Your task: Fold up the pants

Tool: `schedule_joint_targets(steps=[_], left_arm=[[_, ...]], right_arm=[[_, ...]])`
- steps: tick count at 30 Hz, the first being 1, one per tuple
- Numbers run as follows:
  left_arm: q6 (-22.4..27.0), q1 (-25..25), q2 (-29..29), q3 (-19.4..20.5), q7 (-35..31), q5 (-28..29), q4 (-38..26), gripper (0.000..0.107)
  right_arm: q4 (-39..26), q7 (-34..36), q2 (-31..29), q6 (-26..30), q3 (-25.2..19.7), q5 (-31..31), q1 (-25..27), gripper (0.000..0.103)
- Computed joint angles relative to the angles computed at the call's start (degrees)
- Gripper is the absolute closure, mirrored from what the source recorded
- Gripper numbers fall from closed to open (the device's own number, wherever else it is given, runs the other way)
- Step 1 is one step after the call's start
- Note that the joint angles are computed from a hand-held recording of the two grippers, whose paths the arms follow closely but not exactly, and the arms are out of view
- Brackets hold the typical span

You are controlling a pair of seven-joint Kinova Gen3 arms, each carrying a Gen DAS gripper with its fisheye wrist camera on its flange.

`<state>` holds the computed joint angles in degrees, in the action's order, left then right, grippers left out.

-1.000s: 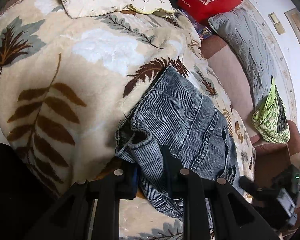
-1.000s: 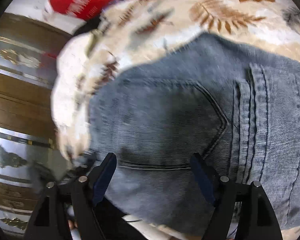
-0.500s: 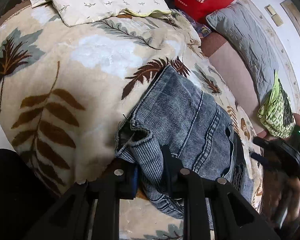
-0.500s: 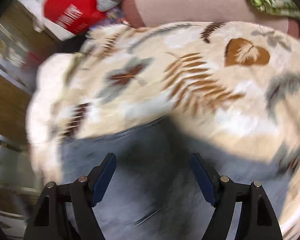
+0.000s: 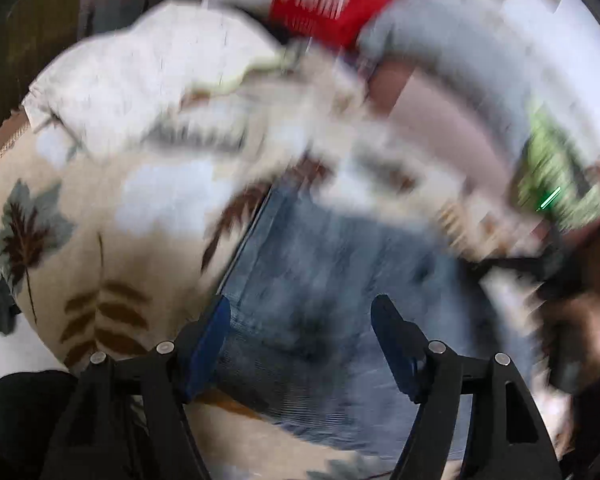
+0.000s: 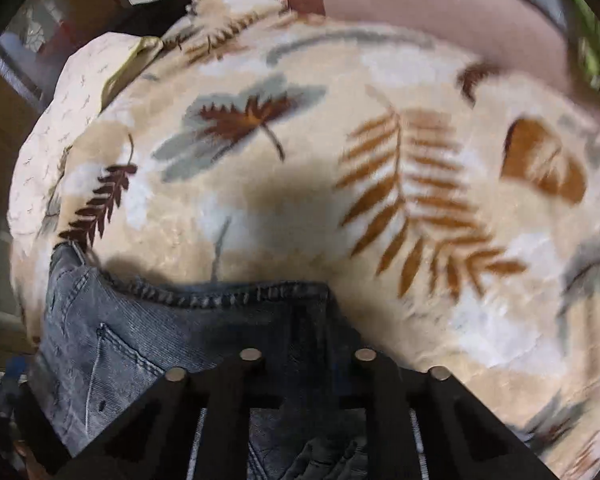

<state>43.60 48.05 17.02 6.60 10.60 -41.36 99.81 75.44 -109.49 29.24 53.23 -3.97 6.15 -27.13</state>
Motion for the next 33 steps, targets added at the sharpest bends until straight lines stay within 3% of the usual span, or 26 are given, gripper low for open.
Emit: schedule_joint_targets(steps=[4, 8, 10, 14, 16, 18, 20, 22, 27, 30, 33], left_arm=[[6.7, 2.8, 4.2, -0.7, -5.7, 0.3, -4.1, 0.033], [5.7, 2.8, 3.6, -0.6, -4.1, -0.8, -2.8, 0.032], [5.8, 3.3, 3.5, -0.8, -3.4, -1.6, -2.4, 0.032], [5.8, 3.5, 3.8, -0.9, -2.4, -2.5, -2.4, 0.031], [5.9, 3.5, 4.2, -0.9, -2.2, -2.6, -2.8, 0.031], [5.9, 3.7, 4.2, -1.0, -1.8, -3.1, -2.6, 0.031], [5.8, 4.1, 4.2, -1.2, -1.4, -3.9, -2.3, 0.03], [5.1, 4.5, 3.7, -1.3, 0.1, -5.0, -1.2, 0.03], [4.9, 4.5, 3.5, -1.1, 2.2, -5.9, -0.8, 0.03], [4.9, 4.6, 3.5, -1.1, 3.5, -6.6, -0.6, 0.03], [4.8, 4.5, 3.5, -0.9, 4.0, -7.1, -0.4, 0.03]], right_arm=[[-1.9, 3.1, 3.1, 0.6, 8.5, -3.1, -6.0, 0.096], [1.8, 4.1, 1.1, -4.8, 13.8, -12.2, -6.5, 0.088], [3.7, 6.5, -1.4, -6.2, 14.0, -15.9, -5.1, 0.088], [11.8, 9.1, -8.8, -12.0, 4.7, -25.2, 3.2, 0.085], [12.9, 9.9, -8.5, -12.3, -0.6, -29.9, 7.1, 0.071], [12.1, 12.2, -4.3, -10.2, -3.8, -32.3, 9.5, 0.028], [12.4, 11.4, -1.6, -11.3, -2.9, -31.3, 8.2, 0.027], [13.4, 11.4, -3.1, -12.0, -4.2, -32.1, 9.6, 0.028], [24.6, 19.4, -12.8, -19.9, -16.9, -43.0, 21.0, 0.028], [30.0, 24.0, -11.8, -21.0, -24.9, -49.4, 26.3, 0.027], [33.5, 28.4, -7.4, -27.2, -29.6, -50.6, 28.0, 0.025]])
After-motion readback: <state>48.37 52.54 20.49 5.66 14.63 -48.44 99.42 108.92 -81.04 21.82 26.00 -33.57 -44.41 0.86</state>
